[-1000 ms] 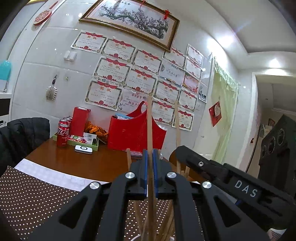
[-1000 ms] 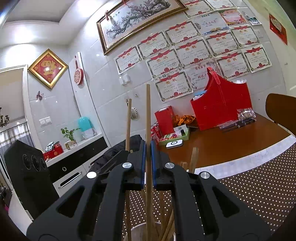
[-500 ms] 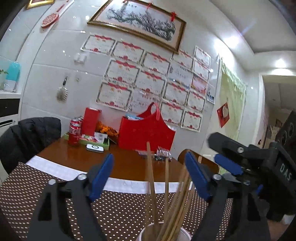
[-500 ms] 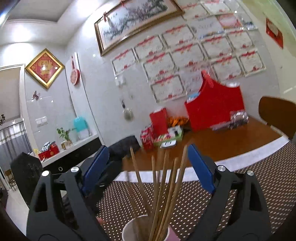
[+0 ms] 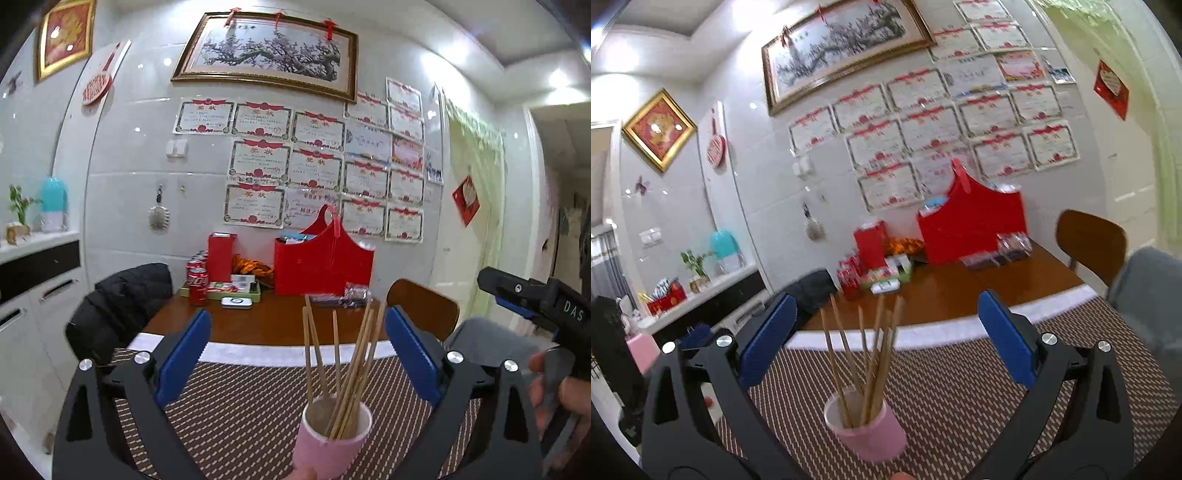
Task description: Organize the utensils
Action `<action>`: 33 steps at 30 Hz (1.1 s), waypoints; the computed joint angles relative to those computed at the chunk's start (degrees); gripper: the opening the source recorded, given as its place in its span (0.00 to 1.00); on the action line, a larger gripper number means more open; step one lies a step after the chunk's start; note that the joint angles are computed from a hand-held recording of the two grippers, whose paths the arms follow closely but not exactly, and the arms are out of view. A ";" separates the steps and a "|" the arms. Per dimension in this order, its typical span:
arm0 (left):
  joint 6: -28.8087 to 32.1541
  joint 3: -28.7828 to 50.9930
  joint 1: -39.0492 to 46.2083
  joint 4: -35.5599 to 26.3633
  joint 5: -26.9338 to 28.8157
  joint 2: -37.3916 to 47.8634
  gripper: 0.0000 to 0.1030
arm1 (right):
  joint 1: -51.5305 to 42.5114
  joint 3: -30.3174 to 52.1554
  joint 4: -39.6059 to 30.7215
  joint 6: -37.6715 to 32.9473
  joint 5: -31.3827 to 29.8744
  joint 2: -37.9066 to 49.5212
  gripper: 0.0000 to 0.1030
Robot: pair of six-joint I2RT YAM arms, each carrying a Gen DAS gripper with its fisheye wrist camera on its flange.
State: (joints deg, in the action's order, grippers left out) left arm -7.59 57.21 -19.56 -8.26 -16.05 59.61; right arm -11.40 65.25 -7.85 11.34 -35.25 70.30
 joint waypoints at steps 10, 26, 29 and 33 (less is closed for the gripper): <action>-4.77 -0.52 -10.79 -22.18 -11.18 -7.95 0.91 | -3.91 -5.93 -26.28 -19.71 -0.74 -8.22 0.94; -18.05 -17.10 -12.18 -34.58 -4.43 -14.92 0.91 | 6.31 -30.11 -33.08 -30.44 12.67 -20.21 0.94; -19.43 -18.90 -12.45 -34.92 -3.34 -15.24 0.91 | 10.78 -32.88 -32.57 -29.31 15.57 -22.16 0.94; -21.19 -21.08 -14.29 -35.12 -3.66 -15.41 0.91 | 15.08 -35.67 -30.75 -27.85 21.31 -23.57 0.94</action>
State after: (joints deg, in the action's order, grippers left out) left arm -28.78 36.13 -33.84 -43.37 -19.71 44.20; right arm 3.68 29.58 -38.59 -16.51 -13.95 46.72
